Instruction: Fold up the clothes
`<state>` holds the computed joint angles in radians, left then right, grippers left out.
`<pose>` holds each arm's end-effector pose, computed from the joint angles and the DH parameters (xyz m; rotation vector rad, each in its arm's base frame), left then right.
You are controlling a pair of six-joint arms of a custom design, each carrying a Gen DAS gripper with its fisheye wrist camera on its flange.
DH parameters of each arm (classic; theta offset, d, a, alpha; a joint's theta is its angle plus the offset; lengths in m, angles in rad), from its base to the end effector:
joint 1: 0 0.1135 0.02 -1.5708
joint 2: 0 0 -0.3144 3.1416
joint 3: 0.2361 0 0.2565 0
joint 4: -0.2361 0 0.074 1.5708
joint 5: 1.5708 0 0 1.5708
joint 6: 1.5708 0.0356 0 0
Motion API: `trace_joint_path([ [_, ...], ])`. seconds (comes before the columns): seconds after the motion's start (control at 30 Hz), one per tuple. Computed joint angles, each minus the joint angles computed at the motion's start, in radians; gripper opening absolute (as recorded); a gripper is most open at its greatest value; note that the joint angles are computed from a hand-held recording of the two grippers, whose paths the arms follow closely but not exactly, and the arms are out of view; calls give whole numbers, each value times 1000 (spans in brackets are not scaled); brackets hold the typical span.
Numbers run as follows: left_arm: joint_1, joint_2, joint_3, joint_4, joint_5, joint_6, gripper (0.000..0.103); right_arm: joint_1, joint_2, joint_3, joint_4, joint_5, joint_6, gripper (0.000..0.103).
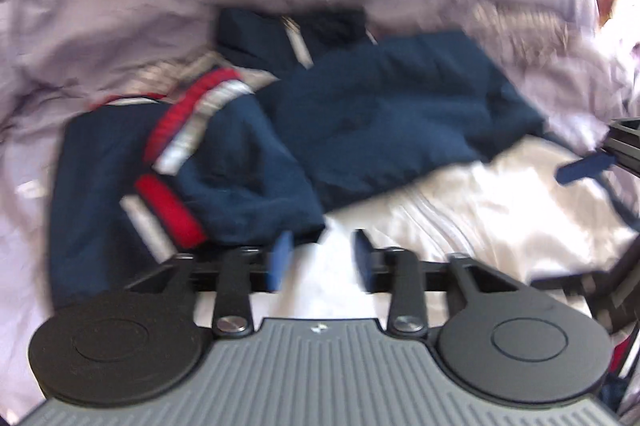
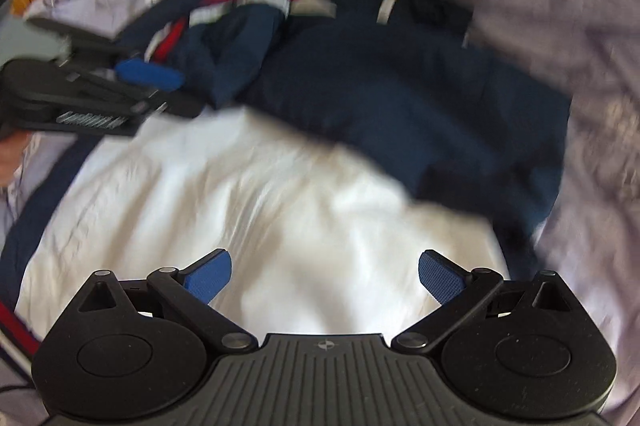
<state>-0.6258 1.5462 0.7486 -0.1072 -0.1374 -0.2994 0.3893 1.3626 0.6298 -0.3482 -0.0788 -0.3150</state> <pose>0.2435 -0.1700 0.2053 0.3443 2.4538 -0.2298 0.2136 0.0907 0.2023 -0.9393 2.4804 0.1291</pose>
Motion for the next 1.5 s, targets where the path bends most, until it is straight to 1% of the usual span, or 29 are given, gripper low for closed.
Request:
trace_joint_path([
  [0.03,14,-50,-34,9,-47,-9,68,13,-7,-6,66,-5,-23,101],
  [0.07,27,-91,-60,13,-104,-19,73,33,0,-9,132,-16,-42,101],
  [0.13,60,-147,-86,-16,-219,-49,73,91,57,0,261,-54,-65,98],
  [0.17,93,-164,-92,-35,-250,-76,74,123,91,7,319,-71,-68,97],
  [0.23,185,-182,-119,-40,-254,-141,73,213,193,29,424,-90,-51,94],
  [0.27,235,-183,-137,-29,-241,-170,73,276,256,44,480,-68,-48,93],
  [0.33,318,-174,-171,-3,-211,-208,73,381,376,81,563,2,-56,85],
  [0.37,351,-170,-188,2,-194,-219,72,415,430,105,583,36,-45,82],
  [0.43,398,-163,-227,33,-149,-219,72,452,530,174,579,82,3,56],
  [0.47,413,-156,-242,48,-136,-214,72,459,563,201,574,95,28,52],
  [0.5,419,-150,-250,58,-131,-206,72,450,569,209,571,92,56,39],
  [0.57,417,-139,-260,88,-137,-192,72,429,569,217,567,86,108,32],
  [0.6,414,-134,-266,105,-140,-185,72,412,543,203,570,84,123,30],
  [0.7,406,-111,-279,150,-139,-176,72,332,427,144,570,96,163,26],
  [0.77,387,-109,-273,145,-152,-171,72,257,339,121,538,98,195,25],
  [0.83,360,-114,-265,136,-160,-163,72,172,253,107,485,120,218,14],
  [0.9,334,-122,-255,130,-147,-164,72,63,211,113,427,121,204,14],
  [0.97,304,-127,-245,128,-125,-179,74,-40,219,132,388,120,173,14],
  [1.07,250,-103,-210,102,-125,-203,74,-157,274,139,409,168,149,14],
  [1.1,227,-91,-199,93,-135,-208,74,-202,308,166,374,151,154,14],
  [1.13,204,-78,-189,83,-148,-211,74,-252,349,211,303,102,167,18],
  [1.2,159,-51,-167,60,-174,-217,74,-322,428,288,182,7,210,20],
  [1.23,140,-38,-155,46,-185,-222,74,-345,451,303,157,-21,226,20],
  [1.3,112,-19,-141,37,-193,-223,74,-356,442,263,212,-18,233,20],
  [1.37,94,0,-127,42,-196,-215,74,-335,424,226,272,38,191,21],
  [1.4,85,8,-118,50,-192,-205,74,-328,418,218,289,58,173,27],
  [1.43,76,15,-107,62,-184,-190,73,-322,413,216,289,75,171,41],
  [1.47,67,23,-96,74,-177,-175,74,-315,406,217,275,97,185,50],
  [1.5,58,31,-85,86,-169,-160,74,-307,399,218,261,118,199,61],
])
